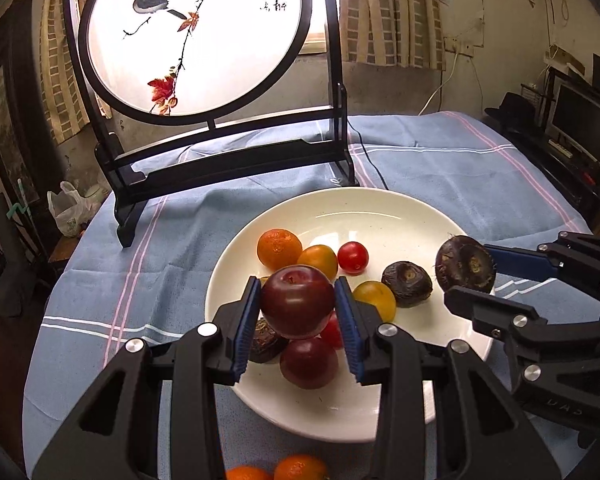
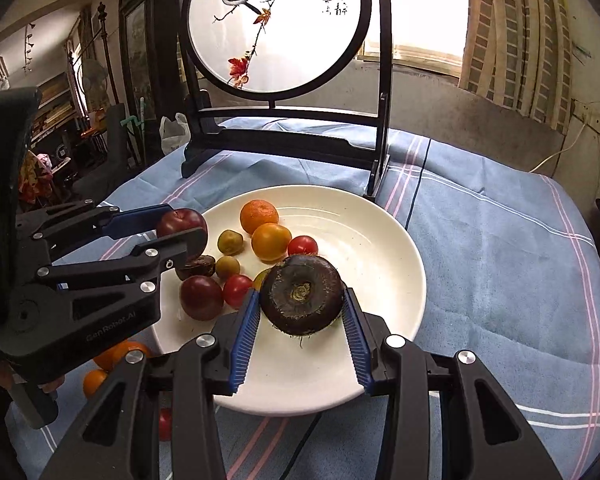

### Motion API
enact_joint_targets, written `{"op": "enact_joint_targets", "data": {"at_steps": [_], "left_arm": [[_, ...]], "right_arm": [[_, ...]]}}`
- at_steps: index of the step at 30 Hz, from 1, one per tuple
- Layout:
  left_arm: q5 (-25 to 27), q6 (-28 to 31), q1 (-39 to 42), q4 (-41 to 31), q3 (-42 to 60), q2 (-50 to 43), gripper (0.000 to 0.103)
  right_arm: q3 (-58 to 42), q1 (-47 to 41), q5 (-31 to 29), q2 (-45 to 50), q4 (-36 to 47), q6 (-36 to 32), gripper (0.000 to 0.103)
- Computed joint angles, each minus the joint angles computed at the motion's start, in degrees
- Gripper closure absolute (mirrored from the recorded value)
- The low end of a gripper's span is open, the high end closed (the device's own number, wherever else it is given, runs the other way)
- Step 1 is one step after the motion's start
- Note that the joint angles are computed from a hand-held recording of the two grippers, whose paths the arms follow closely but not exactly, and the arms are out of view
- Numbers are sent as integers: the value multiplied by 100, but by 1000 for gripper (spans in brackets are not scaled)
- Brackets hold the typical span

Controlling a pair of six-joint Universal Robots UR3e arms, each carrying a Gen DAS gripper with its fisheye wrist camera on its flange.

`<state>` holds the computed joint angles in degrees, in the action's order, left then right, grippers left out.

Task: Organize fruits
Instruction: 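Lower the plum and dried fruit onto the plate and open both tools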

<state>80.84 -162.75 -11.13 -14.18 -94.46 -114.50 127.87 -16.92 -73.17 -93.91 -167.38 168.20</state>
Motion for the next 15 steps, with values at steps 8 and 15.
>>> {"op": "enact_joint_targets", "data": {"at_steps": [8, 15], "left_arm": [[85, -162, -17, -448, 731, -518, 66], [49, -266, -8, -979, 1259, -810, 59]], "right_arm": [[-900, 100, -243, 964, 64, 284, 61], [-1316, 181, -437, 1456, 136, 389, 54]]}}
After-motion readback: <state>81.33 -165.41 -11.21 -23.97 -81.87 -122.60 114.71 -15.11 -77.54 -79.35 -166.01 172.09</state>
